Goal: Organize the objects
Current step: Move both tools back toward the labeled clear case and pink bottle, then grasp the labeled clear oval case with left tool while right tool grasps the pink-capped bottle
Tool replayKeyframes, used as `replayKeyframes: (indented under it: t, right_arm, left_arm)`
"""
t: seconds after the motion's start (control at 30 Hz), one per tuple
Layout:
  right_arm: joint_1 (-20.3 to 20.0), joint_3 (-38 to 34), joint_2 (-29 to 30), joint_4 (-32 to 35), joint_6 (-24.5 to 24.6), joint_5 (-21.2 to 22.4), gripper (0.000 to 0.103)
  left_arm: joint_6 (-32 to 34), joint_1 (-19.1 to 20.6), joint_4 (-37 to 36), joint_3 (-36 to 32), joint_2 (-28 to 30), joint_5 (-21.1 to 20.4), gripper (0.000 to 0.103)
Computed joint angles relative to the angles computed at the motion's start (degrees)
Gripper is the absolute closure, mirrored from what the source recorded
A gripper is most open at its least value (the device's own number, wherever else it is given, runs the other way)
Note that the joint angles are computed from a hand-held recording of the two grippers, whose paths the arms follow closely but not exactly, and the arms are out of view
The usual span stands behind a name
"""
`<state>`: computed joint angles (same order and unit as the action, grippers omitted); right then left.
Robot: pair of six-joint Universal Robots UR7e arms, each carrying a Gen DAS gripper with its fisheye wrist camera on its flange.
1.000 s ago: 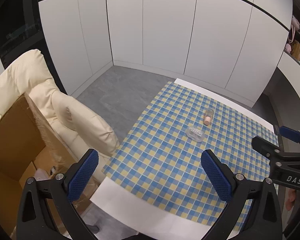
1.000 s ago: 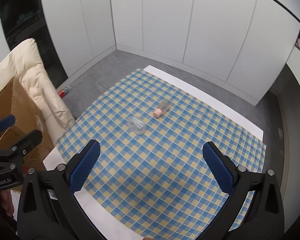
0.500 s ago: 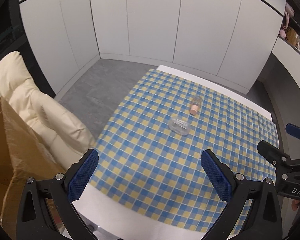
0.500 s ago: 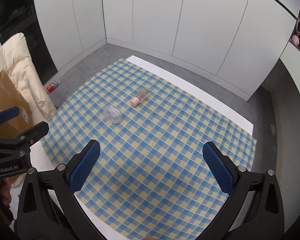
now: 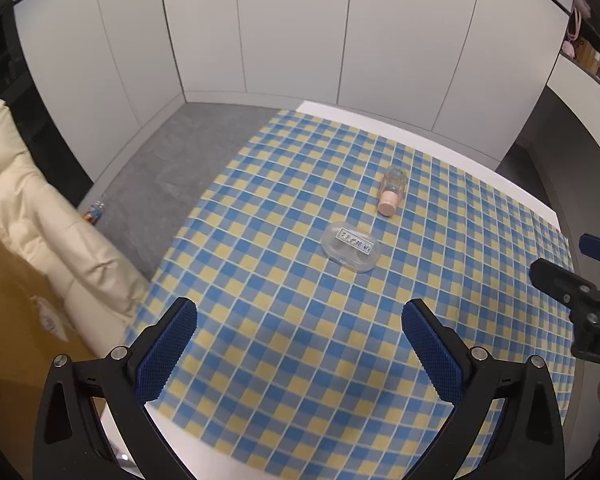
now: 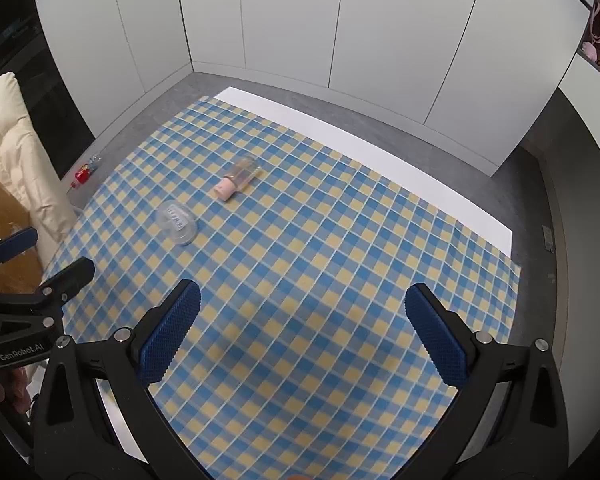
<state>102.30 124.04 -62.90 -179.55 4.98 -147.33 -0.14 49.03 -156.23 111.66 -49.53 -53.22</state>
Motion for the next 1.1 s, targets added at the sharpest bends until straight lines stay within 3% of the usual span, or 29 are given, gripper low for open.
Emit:
replayKeyframes:
  t: [0.23,0.4,0.8,0.93,1.1]
  right_arm:
    - [-4.64,-2.43,3.85,-2.5,-3.36,2.92,0.0]
    - [-6.35,-4.22,6.4,-4.69,-7.97,1.74,0.002]
    - [-9.99,-7.21,7.87,-4.03,-8.9,4.28,0.002]
    - [-10.25,-8.81,9.02,-3.77,-9.73,4.67,0.002]
    - [-10.84,-12.37,11.28,-3.11,-8.79,7.81,0.002]
  left_arm:
    - [4.74,2.06,-0.25,-3.83,5.17,-2.53,0.002]
    - [7.65,3.4,0.74,-7.68,9.23,-5.01,0.003]
    - [11.14,4.89,1.93,-11.99,13.93,-6.35,0.024]
    - [14.3,4.32,0.59,-12.24,14.67,-4.8,0.045]
    - [12.19,4.66,0.21,-13.25,14.99,-1.71,0.045]
